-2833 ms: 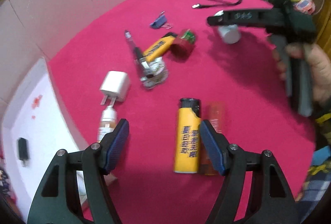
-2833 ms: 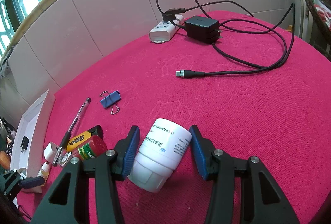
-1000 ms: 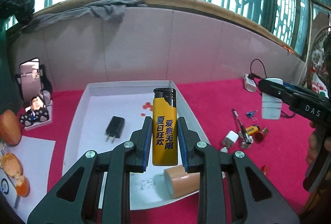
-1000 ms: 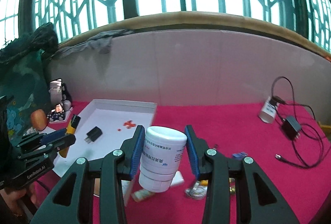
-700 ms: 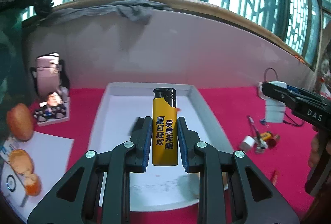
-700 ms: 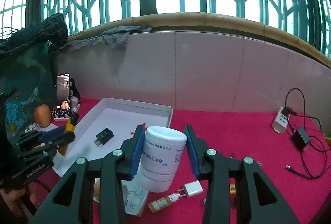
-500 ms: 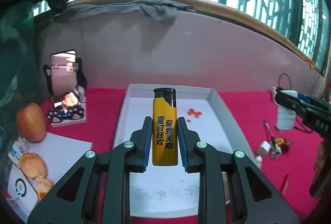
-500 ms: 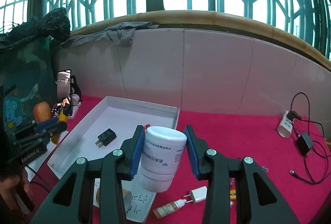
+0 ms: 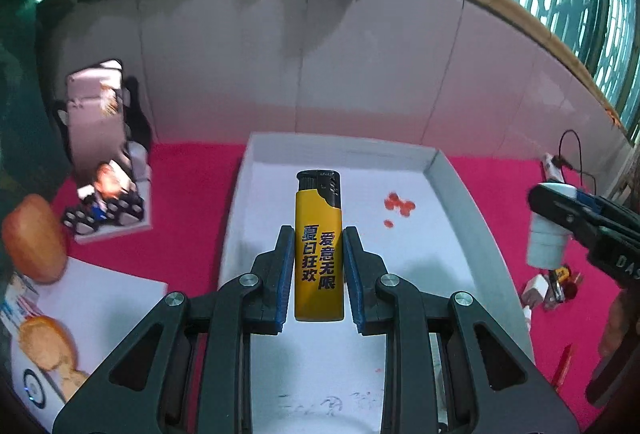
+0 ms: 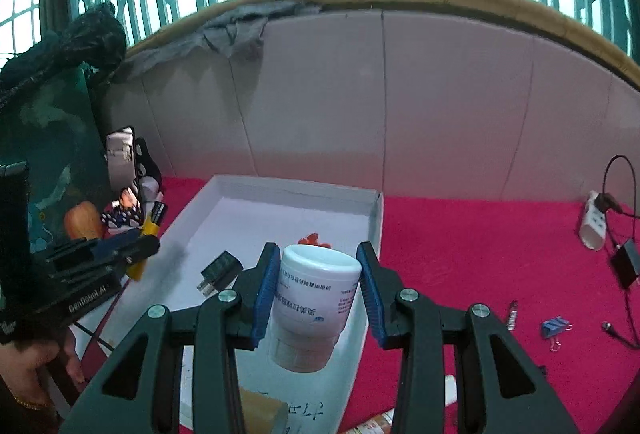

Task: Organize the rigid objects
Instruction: 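Carry the yellow lighter and pill bottle into the white tray and release both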

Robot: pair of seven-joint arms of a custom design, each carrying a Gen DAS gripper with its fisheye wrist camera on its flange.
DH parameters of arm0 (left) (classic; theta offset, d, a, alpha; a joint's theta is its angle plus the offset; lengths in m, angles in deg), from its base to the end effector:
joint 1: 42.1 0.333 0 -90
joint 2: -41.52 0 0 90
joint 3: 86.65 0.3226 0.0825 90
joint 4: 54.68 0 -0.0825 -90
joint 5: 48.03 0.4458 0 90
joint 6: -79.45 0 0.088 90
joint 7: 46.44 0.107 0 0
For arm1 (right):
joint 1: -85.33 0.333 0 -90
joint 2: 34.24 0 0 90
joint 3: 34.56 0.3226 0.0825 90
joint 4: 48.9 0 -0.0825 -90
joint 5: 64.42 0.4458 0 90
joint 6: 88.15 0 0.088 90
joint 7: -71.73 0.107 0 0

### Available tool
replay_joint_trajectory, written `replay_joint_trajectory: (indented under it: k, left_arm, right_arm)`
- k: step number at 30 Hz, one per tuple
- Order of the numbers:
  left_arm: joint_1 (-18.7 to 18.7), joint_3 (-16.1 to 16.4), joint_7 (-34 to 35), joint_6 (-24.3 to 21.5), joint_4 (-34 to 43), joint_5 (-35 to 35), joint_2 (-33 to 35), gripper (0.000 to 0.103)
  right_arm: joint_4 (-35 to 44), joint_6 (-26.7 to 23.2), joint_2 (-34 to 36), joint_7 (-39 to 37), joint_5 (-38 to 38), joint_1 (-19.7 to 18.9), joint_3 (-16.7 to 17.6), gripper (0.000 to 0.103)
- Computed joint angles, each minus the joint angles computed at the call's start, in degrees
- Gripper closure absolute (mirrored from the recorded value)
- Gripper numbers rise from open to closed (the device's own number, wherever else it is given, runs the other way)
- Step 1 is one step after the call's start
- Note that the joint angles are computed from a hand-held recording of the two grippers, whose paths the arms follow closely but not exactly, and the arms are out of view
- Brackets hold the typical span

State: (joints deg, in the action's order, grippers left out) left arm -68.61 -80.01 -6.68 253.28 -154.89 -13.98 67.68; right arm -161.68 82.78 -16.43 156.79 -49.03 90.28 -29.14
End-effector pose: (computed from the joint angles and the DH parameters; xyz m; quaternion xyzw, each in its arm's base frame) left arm 0.6911 -0.3065 0.3700 -0.6207 0.6652 -0.3459 0.2295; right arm 0.6966 0.1045 0.3614 -0.6632 0.6618 -0.1715 0.3047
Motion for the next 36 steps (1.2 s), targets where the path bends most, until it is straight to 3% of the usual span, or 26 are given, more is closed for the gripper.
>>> replay_joint_trajectory:
  k: [5,13,18,20,21,22,23,24,25,27,33,36]
  left_arm:
    - [2.6,-4.2,4.7,-2.7,3.0,-3.6,2.8,0.079]
    - [4.7,-7.0,10.0,-7.1,8.1,-8.7,6.6,0.079]
    - [6.5,-9.1,12.8,-7.4,8.2,-12.8,6.9,0.079]
    - [5.4,-7.6,11.7,-7.3,8.0,-12.9,6.6,0.073]
    - [4.6,-6.4,10.5,-6.7,7.6,-12.4,6.3,0.048]
    - [2.9,-4.1,8.0,-5.3,6.7,-11.0,5.7,0.016]
    - [1.5,-2.3,5.9,-4.4,6.2,-9.7,5.3,0.009]
    - [-0.3,0.1,3.2,-3.6,5.5,-8.1,4.9,0.008]
    - [-1.2,1.5,1.2,-2.7,4.9,-6.9,4.4,0.004]
    - [-2.4,3.3,-2.0,-1.9,3.6,-5.1,3.4,0.000]
    - [-8.1,10.4,-14.1,0.0,0.6,5.6,0.7,0.000]
    - [-9.2,11.8,-17.4,5.2,-2.5,10.7,-1.2,0.000]
  right_arm:
    - [3.2,-4.3,3.2,0.3,1.0,-0.3,0.6,0.064]
    - [8.6,-9.5,7.8,3.6,-1.3,1.4,-1.3,0.064]
    - [9.2,-8.9,8.4,3.5,-1.5,1.2,-0.7,0.063]
    - [8.7,-7.4,8.2,3.5,-2.9,2.0,-1.3,0.063]
    - [8.3,-6.6,8.1,3.7,-3.6,2.4,-1.6,0.060]
    - [8.0,-5.9,7.9,4.1,-4.0,2.6,-1.9,0.046]
    - [7.5,-4.9,7.7,4.7,-4.3,2.8,-2.0,0.034]
    - [6.8,-3.5,7.3,7.2,-5.8,4.1,-3.7,0.020]
    - [6.3,-2.5,7.1,7.4,-5.5,3.7,-3.4,0.016]
    - [5.3,-1.1,6.3,7.5,-4.4,2.2,-2.2,0.016]
    - [0.4,3.4,2.2,11.6,-6.5,2.7,-4.2,0.010]
    - [-4.2,6.1,-1.7,11.1,-6.7,1.2,-3.8,0.010]
